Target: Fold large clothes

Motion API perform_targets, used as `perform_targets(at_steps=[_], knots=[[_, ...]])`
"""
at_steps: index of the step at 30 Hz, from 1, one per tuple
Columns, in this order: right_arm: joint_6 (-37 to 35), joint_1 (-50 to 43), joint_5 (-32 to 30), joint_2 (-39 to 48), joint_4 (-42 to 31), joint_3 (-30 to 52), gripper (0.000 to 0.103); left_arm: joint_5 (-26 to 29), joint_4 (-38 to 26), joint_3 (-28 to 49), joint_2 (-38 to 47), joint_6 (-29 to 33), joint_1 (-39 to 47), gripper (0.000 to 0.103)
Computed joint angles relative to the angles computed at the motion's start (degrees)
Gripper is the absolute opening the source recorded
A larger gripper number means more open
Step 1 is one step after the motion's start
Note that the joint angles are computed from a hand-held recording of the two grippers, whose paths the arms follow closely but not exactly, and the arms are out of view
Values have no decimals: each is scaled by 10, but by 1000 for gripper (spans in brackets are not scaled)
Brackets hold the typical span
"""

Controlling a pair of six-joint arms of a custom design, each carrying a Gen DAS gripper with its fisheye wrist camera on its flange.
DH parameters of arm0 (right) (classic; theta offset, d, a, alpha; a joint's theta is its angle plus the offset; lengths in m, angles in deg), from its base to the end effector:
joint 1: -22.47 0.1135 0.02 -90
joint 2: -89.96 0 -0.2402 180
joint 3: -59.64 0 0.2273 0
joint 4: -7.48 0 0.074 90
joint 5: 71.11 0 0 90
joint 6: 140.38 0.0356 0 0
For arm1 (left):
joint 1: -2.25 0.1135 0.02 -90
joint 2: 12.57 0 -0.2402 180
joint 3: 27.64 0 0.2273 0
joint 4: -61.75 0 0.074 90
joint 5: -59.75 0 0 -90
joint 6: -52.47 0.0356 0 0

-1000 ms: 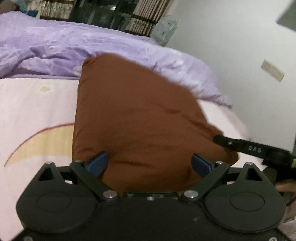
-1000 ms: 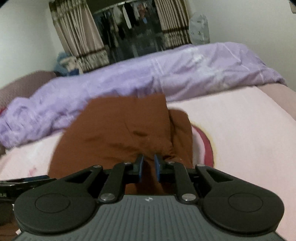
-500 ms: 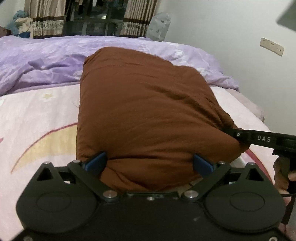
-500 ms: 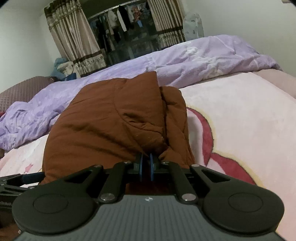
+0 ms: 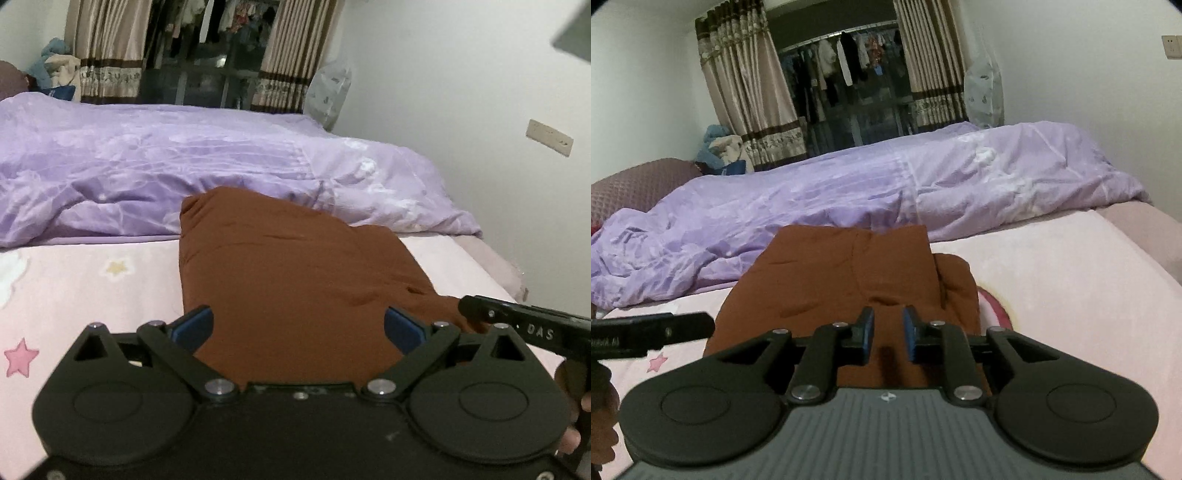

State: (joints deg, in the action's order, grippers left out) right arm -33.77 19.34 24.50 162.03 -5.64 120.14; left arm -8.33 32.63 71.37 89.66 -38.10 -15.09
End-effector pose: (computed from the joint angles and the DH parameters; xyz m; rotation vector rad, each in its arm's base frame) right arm 0.2676 -0.0181 0.2507 0.4045 1.9586 0.0531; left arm 0.3666 -0.1284 0.2782 0.5364 2.0785 -0.5912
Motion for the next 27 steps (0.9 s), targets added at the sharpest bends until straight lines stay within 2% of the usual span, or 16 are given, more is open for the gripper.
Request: perform_targets(at_steps=[3,7,11,14,18,20,21,22,23,24,27], knots=[[3,-1,3,29,5,9,24,-19,-17,28,28,9,-10,99],[5,-9,-9,63,27,1,24,-19,-64,76,85,14,-14,99],[4,-24,-35,94,62,-18,22,-33,-33,58,103,7,-18,103],[10,-28,-43,99,105,-48,21,-35,-36,61,108,10,-19,103],[2,-40,-71,74,70,-32,24,-13,-71,111,123,21,-5,103],[12,-76,-130,66,55,-8,31,-11,-73,135,129,12,7,102],[23,-97,-160,71,52,10,43,-15,-75,152,138,6,13,102],[35,-114,-176,82,44,35,61,-25,-83,182,154,-3,18,102],[38,-127,-183,101,35,64,68,-32,-99,221,178,-13,25,102],[32,-139,-197,127,24,99,72,-33,-115,258,200,-24,31,102],[25,-160,-226,224,-31,211,72,-6,-191,407,295,-66,52,102]])
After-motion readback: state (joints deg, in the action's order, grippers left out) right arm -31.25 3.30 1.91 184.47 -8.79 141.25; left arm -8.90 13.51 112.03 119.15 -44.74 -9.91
